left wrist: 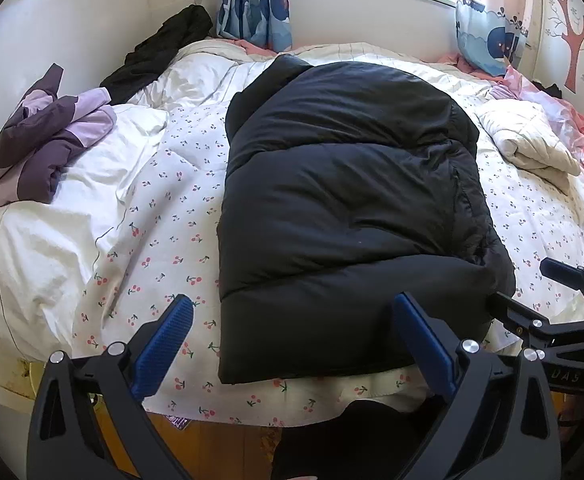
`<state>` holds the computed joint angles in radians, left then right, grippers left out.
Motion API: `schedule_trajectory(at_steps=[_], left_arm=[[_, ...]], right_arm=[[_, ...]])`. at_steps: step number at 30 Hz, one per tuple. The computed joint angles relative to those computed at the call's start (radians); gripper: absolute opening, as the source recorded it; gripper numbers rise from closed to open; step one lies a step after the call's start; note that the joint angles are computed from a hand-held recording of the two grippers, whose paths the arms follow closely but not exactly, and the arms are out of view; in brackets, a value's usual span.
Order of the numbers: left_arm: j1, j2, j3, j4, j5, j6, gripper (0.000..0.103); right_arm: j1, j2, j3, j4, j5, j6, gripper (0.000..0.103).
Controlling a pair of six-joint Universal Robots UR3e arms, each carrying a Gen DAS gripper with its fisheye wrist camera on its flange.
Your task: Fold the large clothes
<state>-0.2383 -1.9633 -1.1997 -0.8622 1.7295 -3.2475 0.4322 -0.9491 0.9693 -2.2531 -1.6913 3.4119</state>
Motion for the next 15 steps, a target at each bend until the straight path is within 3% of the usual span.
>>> schedule_trajectory(at_steps=[15], left_arm=[[0.003, -0.013, 0.025, -0.037, -0.005, 0.000, 0.096]], right_arm=[[-0.002, 0.003, 0.002, -0.004, 0.008, 0.004, 0.097]])
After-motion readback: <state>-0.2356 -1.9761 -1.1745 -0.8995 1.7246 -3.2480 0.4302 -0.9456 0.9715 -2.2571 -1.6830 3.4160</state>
